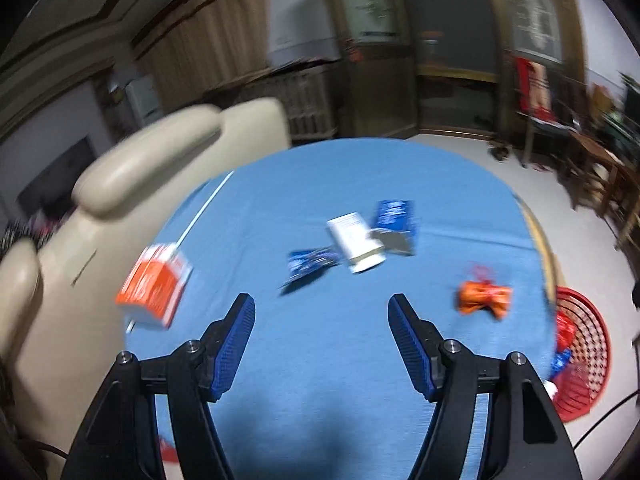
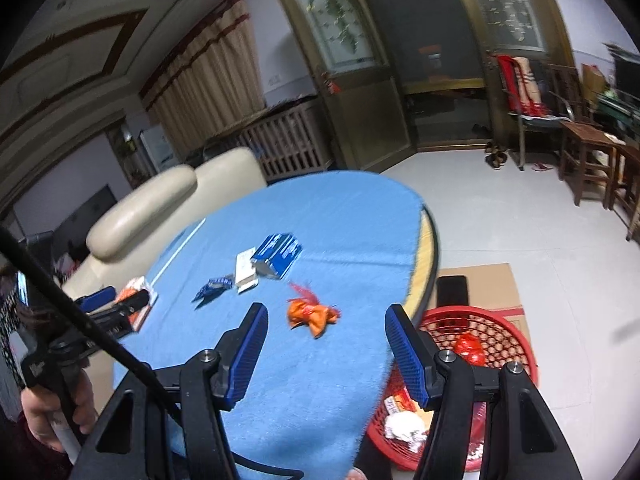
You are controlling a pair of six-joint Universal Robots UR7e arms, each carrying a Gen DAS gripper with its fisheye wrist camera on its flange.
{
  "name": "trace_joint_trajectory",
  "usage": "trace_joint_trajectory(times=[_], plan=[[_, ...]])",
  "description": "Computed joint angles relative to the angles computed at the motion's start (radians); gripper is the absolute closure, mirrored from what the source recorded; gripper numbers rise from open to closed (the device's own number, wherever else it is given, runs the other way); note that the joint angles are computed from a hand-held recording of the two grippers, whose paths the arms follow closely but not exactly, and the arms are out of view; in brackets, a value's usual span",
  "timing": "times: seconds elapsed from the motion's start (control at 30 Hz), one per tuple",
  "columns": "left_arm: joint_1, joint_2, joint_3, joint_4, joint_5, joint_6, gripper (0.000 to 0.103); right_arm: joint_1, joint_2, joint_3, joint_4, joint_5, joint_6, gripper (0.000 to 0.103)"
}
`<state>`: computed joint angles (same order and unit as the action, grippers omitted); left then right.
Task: Collect trash
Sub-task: 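Move both tools back over the table toward the orange net bag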
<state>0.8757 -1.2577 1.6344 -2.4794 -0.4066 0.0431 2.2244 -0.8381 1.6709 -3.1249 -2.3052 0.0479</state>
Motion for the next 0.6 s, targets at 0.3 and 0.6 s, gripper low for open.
trace_joint_trajectory(times=[0.3, 0.6], plan=[[0.103, -0.021, -0.036, 0.054, 0.006, -0.060, 0.033, -0.038, 0.133, -0.173, 0.158, 0.051, -0.005, 0.038], [0.191, 0.037, -0.150, 0.107, -0.082, -0.026, 0.033, -0.089, 0.219, -0.295, 0.289, 0.060, 0.021, 0.038]])
